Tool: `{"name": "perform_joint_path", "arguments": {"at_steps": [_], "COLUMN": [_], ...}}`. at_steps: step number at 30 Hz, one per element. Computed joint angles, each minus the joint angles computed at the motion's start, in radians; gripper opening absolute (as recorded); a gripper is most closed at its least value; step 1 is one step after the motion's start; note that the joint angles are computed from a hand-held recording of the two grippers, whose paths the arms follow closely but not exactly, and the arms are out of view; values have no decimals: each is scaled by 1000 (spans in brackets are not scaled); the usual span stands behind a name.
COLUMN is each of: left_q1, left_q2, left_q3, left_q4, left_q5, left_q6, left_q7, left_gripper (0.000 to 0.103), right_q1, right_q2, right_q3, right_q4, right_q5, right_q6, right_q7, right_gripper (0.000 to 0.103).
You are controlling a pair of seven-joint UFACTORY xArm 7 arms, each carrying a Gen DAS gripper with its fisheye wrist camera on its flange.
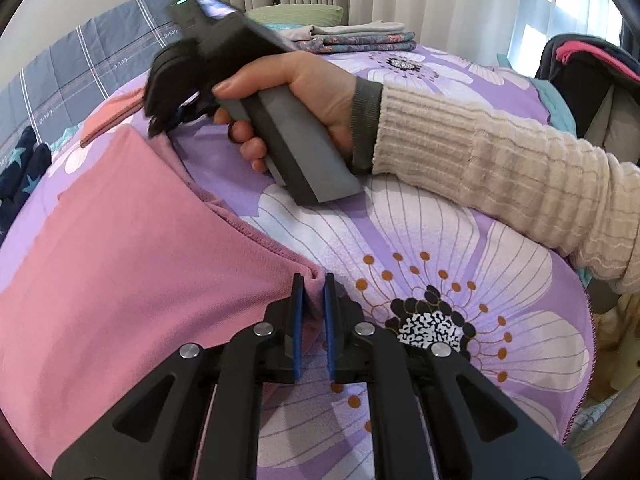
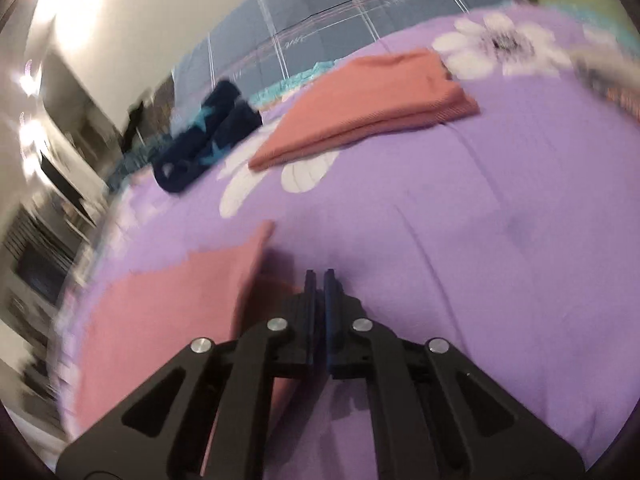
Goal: Fold small clothes
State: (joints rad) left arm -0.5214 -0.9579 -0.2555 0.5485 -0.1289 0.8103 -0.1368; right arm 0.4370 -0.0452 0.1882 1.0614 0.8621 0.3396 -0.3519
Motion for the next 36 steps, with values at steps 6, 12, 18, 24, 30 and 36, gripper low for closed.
{"name": "perform_joint_path", "arguments": {"at_steps": [6,12,18,24,30,36], "left_q1": [0,34,171,426,556,537], "left_q2": [-91,-327,-650,-938,-1050,-1100], "left_q3": [10,24,73,267,430,486], "left_q4": [-25,-55,-58,11,58,19], "left_q5": [-15,2,77,308,439,339], "left_q6": [7,125,439,794,907,954], "left_q7": [-33,-74,-105,-94,-20,67], "left_gripper": [27,46,46,46,46,36], "right_q1": [31,170,79,8,172,159], "right_q2": [-157,-466,-548,-640,-372,-155], "right_q3": [-43,-50,168,380,477,589], "right_q4": [-86,-291,-434,-351,-181,-20], "right_q5": [-134,-141,-469,-743,-828,-1010], "right_q6": [52,165,142,84,3,80], "right_q7": [111,-64,189,419,378,500], "right_gripper": [10,34,36,46,55,57]}}
